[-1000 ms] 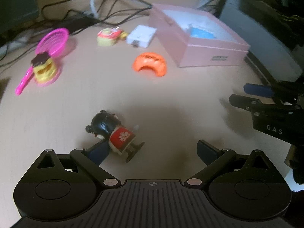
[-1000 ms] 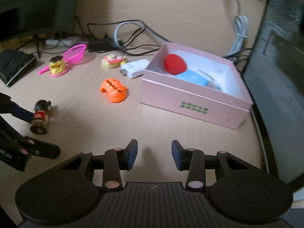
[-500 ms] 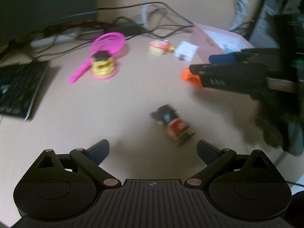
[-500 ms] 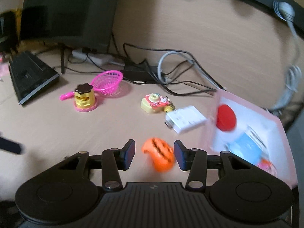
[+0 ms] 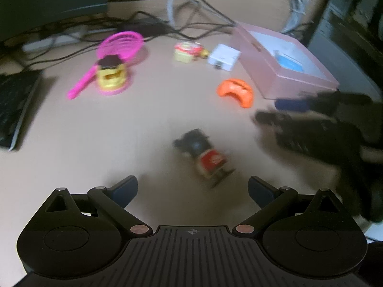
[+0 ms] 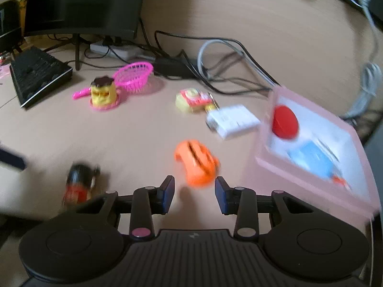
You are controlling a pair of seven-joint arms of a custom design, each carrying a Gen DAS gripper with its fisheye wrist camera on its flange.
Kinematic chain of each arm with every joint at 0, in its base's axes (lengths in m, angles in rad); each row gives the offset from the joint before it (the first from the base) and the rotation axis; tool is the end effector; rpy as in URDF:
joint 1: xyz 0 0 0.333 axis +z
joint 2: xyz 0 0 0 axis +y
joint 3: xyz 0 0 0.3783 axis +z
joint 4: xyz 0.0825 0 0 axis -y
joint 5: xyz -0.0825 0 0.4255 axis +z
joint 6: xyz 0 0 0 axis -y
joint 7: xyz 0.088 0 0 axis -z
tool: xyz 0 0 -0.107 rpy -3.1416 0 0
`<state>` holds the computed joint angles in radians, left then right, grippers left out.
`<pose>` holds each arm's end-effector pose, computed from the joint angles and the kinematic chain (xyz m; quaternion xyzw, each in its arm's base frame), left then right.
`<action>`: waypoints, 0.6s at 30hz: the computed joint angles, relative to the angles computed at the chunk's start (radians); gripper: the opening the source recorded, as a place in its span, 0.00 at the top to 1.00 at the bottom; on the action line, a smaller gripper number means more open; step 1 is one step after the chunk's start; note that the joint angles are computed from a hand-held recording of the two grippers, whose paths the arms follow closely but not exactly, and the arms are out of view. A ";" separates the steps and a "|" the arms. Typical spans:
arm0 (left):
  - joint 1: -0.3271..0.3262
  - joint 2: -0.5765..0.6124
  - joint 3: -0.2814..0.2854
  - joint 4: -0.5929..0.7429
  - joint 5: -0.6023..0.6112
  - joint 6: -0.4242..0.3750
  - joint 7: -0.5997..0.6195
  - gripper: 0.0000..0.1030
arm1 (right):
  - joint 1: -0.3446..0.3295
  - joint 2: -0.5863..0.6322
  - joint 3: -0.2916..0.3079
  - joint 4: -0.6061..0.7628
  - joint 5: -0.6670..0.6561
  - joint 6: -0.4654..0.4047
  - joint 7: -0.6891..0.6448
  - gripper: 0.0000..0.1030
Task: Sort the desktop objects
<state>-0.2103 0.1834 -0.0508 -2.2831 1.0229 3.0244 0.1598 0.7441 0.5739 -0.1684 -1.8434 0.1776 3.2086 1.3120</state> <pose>0.5476 -0.2119 0.3434 -0.7268 0.6155 -0.2513 0.1726 0.6318 0.4141 0.3347 -0.8380 0.3811 -0.2353 0.3116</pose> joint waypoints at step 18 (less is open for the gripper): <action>-0.282 0.106 0.240 0.123 -0.022 0.089 0.156 0.02 | 0.279 -0.107 -0.330 -0.257 0.229 0.101 0.016 0.47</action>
